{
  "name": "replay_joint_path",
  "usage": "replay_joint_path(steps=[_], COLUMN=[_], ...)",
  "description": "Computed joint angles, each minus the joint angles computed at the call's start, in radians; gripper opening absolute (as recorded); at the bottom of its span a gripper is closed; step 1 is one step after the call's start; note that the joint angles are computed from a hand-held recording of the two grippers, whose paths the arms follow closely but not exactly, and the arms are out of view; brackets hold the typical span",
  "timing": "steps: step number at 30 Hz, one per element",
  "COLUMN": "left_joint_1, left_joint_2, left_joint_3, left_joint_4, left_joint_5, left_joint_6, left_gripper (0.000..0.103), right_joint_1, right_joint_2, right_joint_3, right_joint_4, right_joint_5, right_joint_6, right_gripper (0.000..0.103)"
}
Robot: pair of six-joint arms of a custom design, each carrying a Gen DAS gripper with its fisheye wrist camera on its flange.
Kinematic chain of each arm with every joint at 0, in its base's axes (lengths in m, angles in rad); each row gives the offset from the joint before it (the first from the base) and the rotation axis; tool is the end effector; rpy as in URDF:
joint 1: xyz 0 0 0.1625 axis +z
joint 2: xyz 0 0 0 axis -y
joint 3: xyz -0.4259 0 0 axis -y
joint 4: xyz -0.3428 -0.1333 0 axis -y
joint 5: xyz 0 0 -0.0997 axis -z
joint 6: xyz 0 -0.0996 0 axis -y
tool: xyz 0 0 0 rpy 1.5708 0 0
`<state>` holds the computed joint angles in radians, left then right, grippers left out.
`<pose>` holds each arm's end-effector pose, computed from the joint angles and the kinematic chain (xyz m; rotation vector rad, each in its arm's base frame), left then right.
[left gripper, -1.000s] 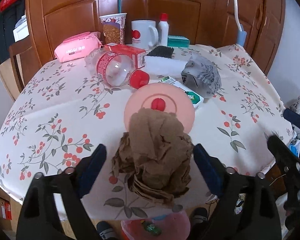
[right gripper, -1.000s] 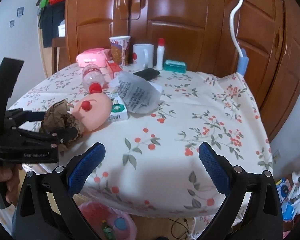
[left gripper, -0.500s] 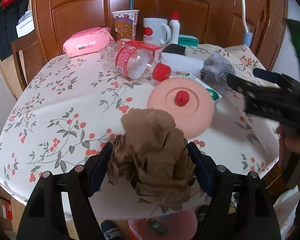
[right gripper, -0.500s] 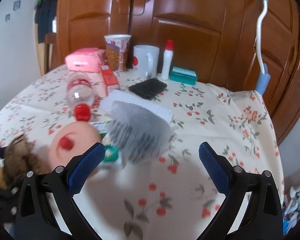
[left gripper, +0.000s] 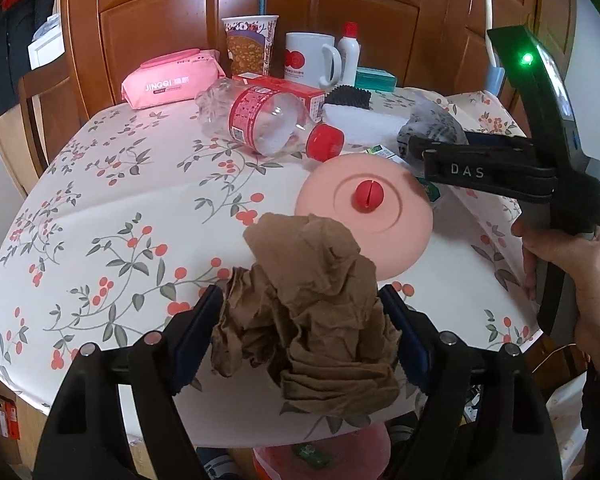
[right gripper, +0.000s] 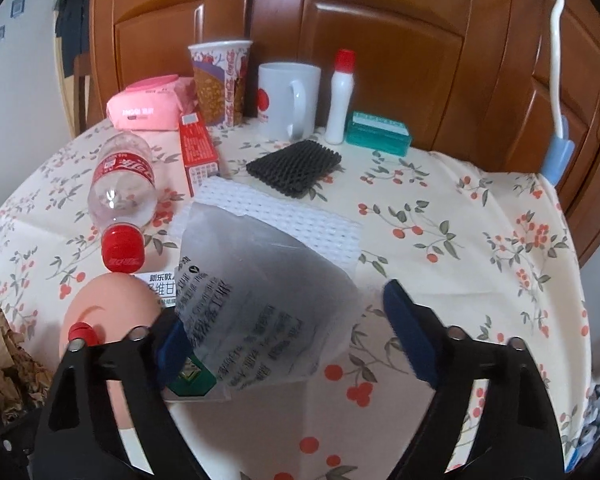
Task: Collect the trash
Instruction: 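Carry the brown paper and plastic bag over the pink bin with both tools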
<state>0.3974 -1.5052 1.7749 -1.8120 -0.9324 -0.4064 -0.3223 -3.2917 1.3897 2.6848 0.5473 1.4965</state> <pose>-0.3456 -0.3540 0.4134 0.9885 2.4170 -0.5868 0.4678 -0.3864 0.3157 0.2183 -2.0634 0.9471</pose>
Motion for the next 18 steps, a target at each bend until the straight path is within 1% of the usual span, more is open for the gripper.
replay_joint_path(steps=[1,2,3,5,6,8,15,18], left_joint_1=[0.001,0.002,0.003,0.004,0.005,0.006,0.002,-0.006], left_joint_2=[0.000,0.001,0.001,0.001,0.000,-0.002,-0.012,-0.016], left_joint_3=[0.001,0.003,0.005,0.009,0.010,0.013,0.022,0.022], left_joint_4=[-0.003,-0.007,-0.013,-0.023,-0.028,-0.039,-0.065,-0.064], left_joint_5=[0.001,-0.001,-0.003,-0.006,-0.009,-0.018,-0.035,-0.036], left_joint_6=[-0.002,0.000,0.003,0.008,0.011,0.014,0.028,0.026], left_gripper=[0.079,0.077,0.075,0.069,0.067,0.061,0.057,0.057], right_joint_1=[0.002,0.004,0.006,0.012,0.020,0.034,0.076,0.095], right_joint_2=[-0.003,-0.002,0.001,0.001,0.001,0.007,0.007,0.007], right_joint_3=[0.011,0.011,0.001,0.019,0.032,0.028,0.086,0.103], right_joint_4=[0.007,0.005,-0.014,-0.019,-0.030,-0.081,-0.143,-0.171], right_joint_5=[-0.003,-0.008,-0.010,-0.007,-0.010,-0.018,-0.008,-0.002], right_joint_6=[-0.012,-0.012,0.005,-0.001,0.003,0.035,0.042,0.066], right_gripper=[0.062,0.057,0.053,0.053,0.052,0.052,0.052,0.052])
